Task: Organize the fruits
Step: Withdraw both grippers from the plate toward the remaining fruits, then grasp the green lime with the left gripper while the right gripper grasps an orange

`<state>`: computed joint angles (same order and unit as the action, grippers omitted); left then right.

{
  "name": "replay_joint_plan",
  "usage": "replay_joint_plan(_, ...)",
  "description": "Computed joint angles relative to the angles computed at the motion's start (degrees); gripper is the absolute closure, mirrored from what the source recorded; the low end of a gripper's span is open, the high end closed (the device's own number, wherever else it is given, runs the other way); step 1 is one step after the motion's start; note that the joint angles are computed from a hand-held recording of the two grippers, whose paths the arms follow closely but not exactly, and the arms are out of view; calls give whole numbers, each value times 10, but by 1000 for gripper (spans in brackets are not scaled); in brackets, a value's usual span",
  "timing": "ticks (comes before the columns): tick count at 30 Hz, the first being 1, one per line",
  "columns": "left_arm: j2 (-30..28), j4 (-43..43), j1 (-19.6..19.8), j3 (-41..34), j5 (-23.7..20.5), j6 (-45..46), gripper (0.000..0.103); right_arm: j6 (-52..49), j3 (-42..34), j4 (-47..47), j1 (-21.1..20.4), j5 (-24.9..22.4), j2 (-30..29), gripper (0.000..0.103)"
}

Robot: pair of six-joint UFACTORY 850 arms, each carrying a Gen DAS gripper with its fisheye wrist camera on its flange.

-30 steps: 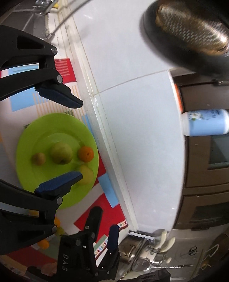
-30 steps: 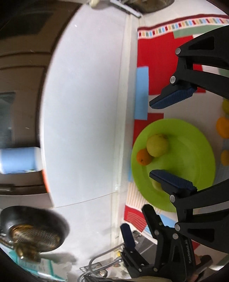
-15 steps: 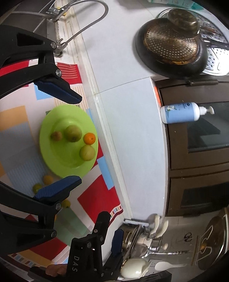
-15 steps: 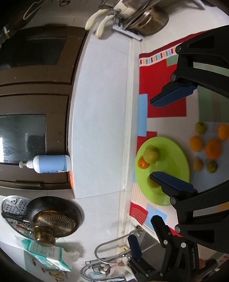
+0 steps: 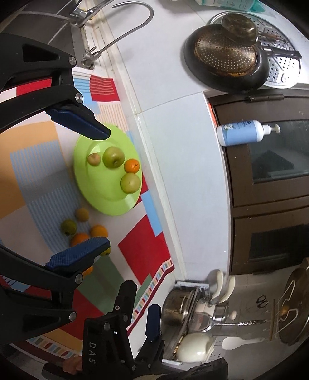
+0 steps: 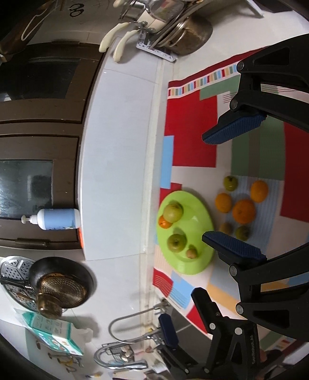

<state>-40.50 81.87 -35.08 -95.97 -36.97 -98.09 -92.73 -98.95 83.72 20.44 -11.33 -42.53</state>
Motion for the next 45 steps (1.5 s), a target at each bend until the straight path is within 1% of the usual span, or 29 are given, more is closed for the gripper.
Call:
replay_joint_plan(3, -4, 1, -3, 3, 10, 5, 19, -11, 14, 2, -3, -3, 4, 27)
replay_joint_plan(5, -7, 2, -4, 5, 23, 13, 19, -3, 20, -14, -4, -5, 3, 27)
replay_joint_plan(8, -16, 0, -3, 3, 36, 28, 19, 68, 18, -92, -6, -17, -3, 27)
replay_joint_plan(9, -20, -10, 0, 1, 48, 43, 19, 111, 14, -139, -6, -22, -8, 27)
replay_joint_plan(12, -35, -38, 3, -11, 65, 86, 19, 179, 6, -218, -5, -31, -21, 27)
replay_joint_plan(16, -57, -91, 10, -30, 93, 159, 20, 258, -13, -302, -5, -48, -43, 28)
replay_joint_plan(17, -64, -115, 13, -37, 102, 186, 22, 274, -18, -317, -5, -53, -48, 29)
replay_joint_plan(21, -89, -190, 21, -63, 120, 266, 29, 354, -53, -392, -6, -76, -78, 35)
replay_joint_plan(23, -102, -237, 27, -79, 134, 308, 31, 386, -74, -420, -7, -91, -94, 40)
replay_joint_plan(26, -118, -287, 34, -99, 146, 350, 36, 419, -106, -443, -10, -121, -118, 45)
replay_joint_plan(28, -127, -313, 38, -112, 150, 369, 41, 430, -126, -448, -12, -141, -132, 50)
replay_joint_plan(29, -130, -326, 39, -117, 153, 380, 43, 433, -137, -449, -13, -152, -139, 51)
replay_joint_plan(32, -139, -365, 43, -130, 158, 407, 50, 433, -158, -450, -13, -171, -154, 54)
replay_joint_plan(36, -151, -415, 45, -148, 151, 451, 59, 439, -184, -452, -14, -193, -172, 61)
replay_joint_plan(38, -156, -432, 46, -155, 147, 462, 63, 445, -195, -452, -15, -201, -179, 63)
replay_joint_plan(40, -157, -455, 48, -155, 155, 477, 66, 443, -195, -450, -15, -200, -180, 66)
replay_joint_plan(41, -158, -467, 49, -157, 155, 487, 68, 441, -194, -447, -15, -199, -179, 66)
replay_joint_plan(42, -160, -470, 49, -159, 150, 489, 71, 440, -194, -446, -16, -201, -179, 66)
replay_joint_plan(45, -160, -467, 49, -159, 151, 481, 74, 438, -189, -444, -16, -199, -176, 66)
